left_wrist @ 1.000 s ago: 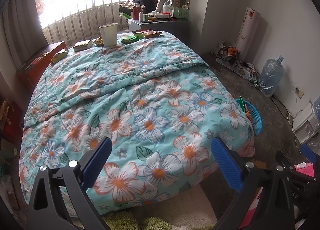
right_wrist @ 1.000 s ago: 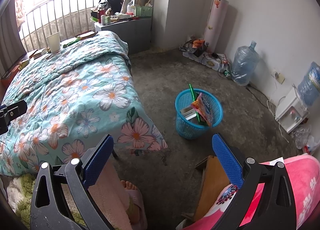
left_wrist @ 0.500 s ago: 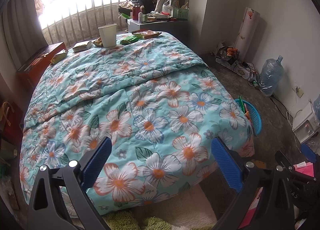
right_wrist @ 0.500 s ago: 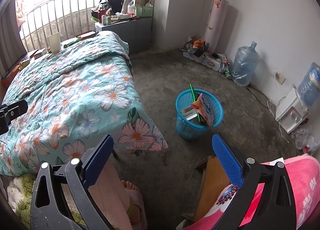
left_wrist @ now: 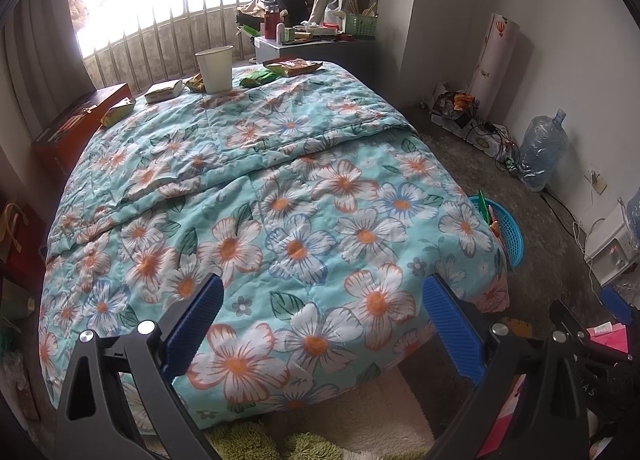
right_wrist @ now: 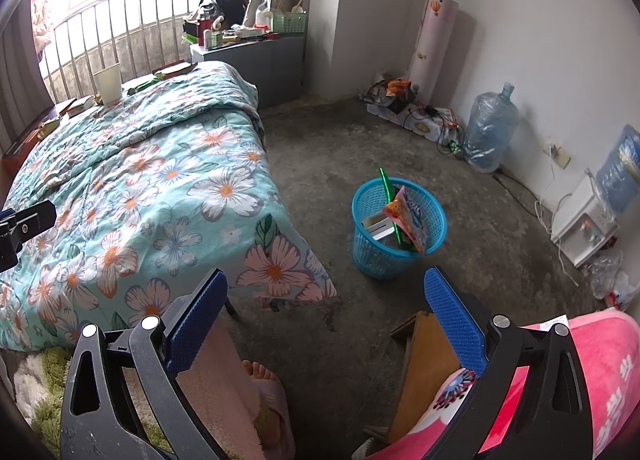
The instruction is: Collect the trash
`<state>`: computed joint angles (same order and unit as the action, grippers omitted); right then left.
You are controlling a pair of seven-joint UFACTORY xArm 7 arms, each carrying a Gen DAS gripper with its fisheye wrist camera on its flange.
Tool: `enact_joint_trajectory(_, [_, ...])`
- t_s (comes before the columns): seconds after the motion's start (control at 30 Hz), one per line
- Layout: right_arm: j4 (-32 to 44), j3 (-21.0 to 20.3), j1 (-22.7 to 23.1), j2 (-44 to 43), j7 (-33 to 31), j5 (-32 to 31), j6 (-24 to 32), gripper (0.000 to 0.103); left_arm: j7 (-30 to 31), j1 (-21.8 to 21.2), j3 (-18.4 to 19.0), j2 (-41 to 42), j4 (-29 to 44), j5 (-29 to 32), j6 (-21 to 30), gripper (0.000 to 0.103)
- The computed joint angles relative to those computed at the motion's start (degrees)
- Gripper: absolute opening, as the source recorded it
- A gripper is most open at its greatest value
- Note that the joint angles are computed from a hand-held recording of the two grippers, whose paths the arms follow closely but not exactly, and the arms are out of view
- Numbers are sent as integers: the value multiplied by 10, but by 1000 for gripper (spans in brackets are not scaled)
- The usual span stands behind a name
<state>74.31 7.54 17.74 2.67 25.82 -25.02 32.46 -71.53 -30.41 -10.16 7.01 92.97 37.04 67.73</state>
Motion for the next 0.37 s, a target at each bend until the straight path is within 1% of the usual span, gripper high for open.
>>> enact_joint_trajectory(0.37, [3, 1, 2, 3, -2, 1, 0, 95, 2, 3, -1, -7, -10, -6, -8, 97])
